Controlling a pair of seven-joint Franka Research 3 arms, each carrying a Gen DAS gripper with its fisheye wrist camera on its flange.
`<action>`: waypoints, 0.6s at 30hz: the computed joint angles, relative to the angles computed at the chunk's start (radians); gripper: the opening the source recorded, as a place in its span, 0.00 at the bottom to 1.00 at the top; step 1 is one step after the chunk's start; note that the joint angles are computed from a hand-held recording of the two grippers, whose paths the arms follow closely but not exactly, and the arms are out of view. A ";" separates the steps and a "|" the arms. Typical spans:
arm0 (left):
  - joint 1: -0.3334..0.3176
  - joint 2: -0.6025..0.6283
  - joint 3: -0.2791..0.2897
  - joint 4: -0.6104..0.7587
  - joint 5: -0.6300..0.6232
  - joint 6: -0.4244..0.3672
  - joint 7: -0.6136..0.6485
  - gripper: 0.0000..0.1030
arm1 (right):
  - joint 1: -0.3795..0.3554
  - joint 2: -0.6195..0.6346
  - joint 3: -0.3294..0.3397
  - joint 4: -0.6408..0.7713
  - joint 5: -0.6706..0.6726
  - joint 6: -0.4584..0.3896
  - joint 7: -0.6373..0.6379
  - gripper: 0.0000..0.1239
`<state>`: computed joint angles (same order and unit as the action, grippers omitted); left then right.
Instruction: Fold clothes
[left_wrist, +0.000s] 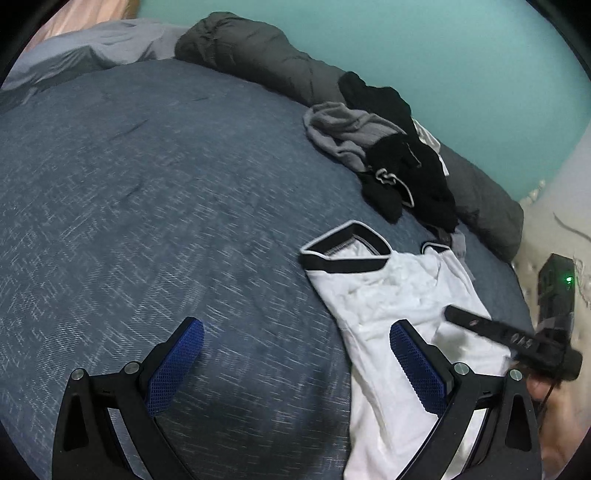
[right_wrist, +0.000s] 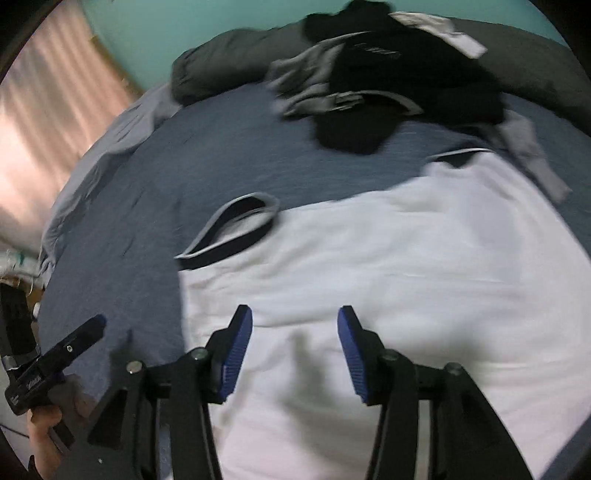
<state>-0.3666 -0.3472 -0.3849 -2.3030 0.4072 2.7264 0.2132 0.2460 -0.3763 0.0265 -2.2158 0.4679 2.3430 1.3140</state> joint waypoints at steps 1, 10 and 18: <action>0.001 -0.011 0.004 -0.011 -0.002 0.001 -0.003 1.00 | 0.013 0.009 0.010 0.005 0.006 0.001 -0.003 0.40; 0.020 -0.096 0.025 -0.096 -0.033 0.020 -0.026 1.00 | 0.092 0.115 0.081 0.065 -0.029 0.058 0.034 0.41; 0.033 -0.129 0.029 -0.131 -0.057 0.037 -0.027 1.00 | 0.098 0.176 0.122 0.092 -0.216 0.082 0.125 0.39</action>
